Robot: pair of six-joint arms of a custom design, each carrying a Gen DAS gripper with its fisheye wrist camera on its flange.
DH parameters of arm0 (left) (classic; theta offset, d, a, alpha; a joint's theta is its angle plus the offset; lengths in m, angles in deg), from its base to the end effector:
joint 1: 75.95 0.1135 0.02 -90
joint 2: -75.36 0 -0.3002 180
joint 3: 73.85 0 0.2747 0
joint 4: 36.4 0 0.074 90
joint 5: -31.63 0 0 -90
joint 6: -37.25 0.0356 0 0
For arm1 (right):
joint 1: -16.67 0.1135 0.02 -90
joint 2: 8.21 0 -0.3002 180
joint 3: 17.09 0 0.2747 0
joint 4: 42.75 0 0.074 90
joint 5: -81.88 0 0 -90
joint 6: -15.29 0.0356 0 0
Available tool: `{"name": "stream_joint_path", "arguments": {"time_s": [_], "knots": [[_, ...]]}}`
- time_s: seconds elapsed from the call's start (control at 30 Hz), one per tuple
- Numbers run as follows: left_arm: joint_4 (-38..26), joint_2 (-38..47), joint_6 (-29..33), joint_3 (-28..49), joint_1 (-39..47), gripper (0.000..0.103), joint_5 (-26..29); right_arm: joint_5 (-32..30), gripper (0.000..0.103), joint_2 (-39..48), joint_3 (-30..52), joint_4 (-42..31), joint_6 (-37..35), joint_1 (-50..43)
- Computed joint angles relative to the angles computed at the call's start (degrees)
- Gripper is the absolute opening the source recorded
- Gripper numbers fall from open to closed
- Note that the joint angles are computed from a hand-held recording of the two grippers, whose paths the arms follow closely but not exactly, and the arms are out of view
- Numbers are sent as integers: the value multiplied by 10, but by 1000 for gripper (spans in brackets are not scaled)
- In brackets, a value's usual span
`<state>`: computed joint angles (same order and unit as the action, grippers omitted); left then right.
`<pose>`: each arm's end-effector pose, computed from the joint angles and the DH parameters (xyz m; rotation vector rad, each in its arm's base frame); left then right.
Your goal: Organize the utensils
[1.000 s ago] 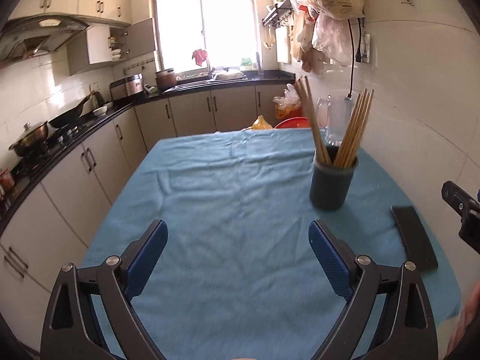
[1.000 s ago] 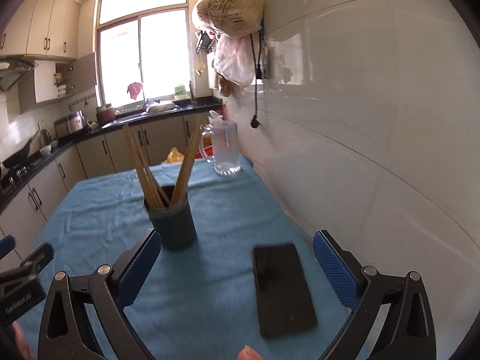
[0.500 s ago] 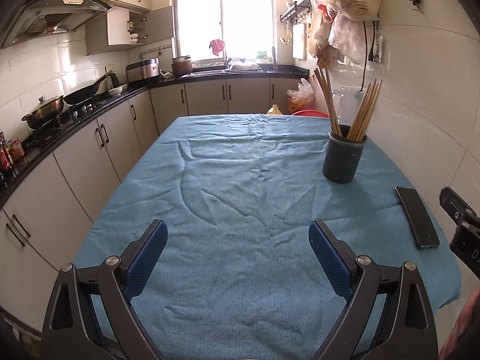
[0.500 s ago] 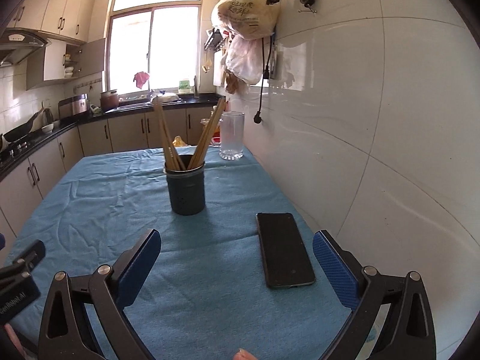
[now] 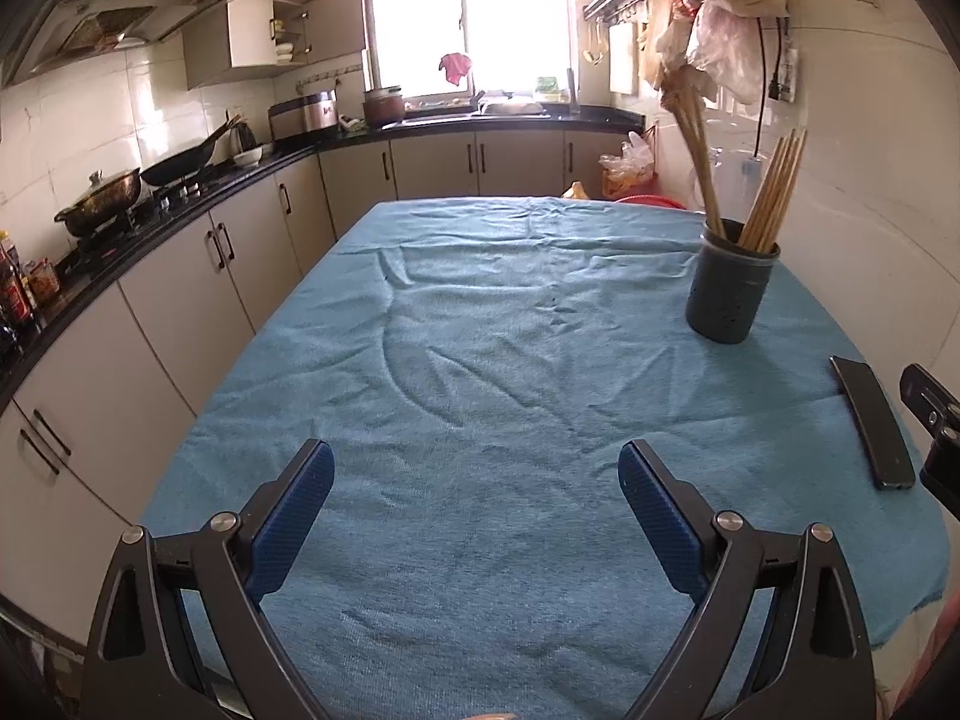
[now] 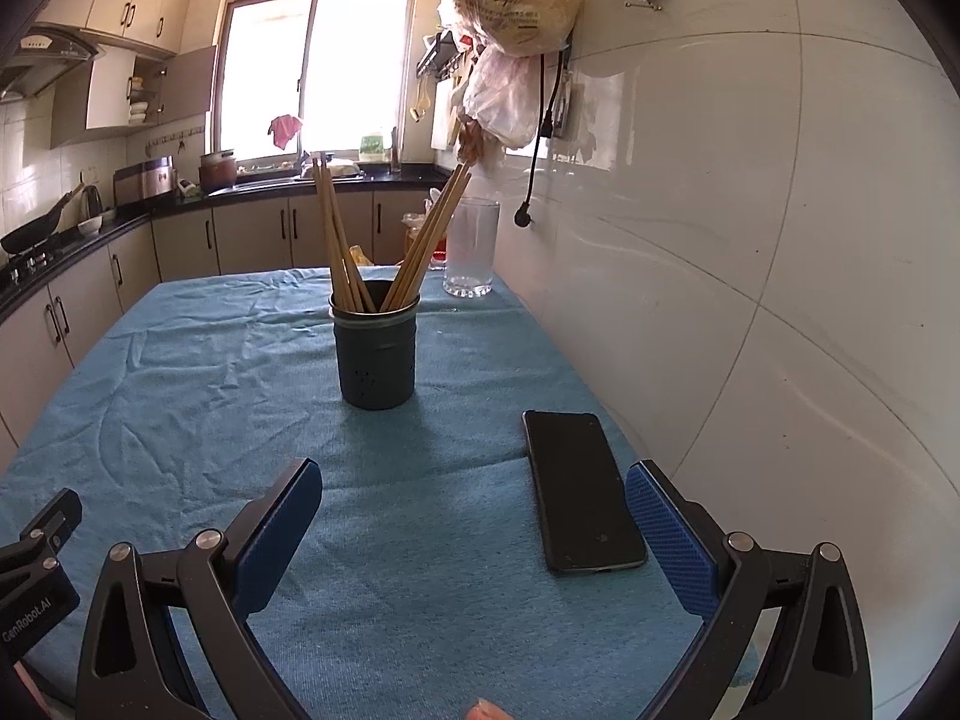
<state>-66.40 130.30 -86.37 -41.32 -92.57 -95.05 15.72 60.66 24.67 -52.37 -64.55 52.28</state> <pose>0.1633 -0.0265 0.1732 -0.5887 2.2069 0.3533 0.2049 0.1290 0.2046 -0.2501 2.1350 0.0012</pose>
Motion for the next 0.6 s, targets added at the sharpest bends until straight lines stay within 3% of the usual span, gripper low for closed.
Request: {"name": "stream_joint_path", "arguments": {"time_s": [0.6], "knots": [[20,-12,14,-17,31,95,12,10,103,37,8,1,9,15]]}}
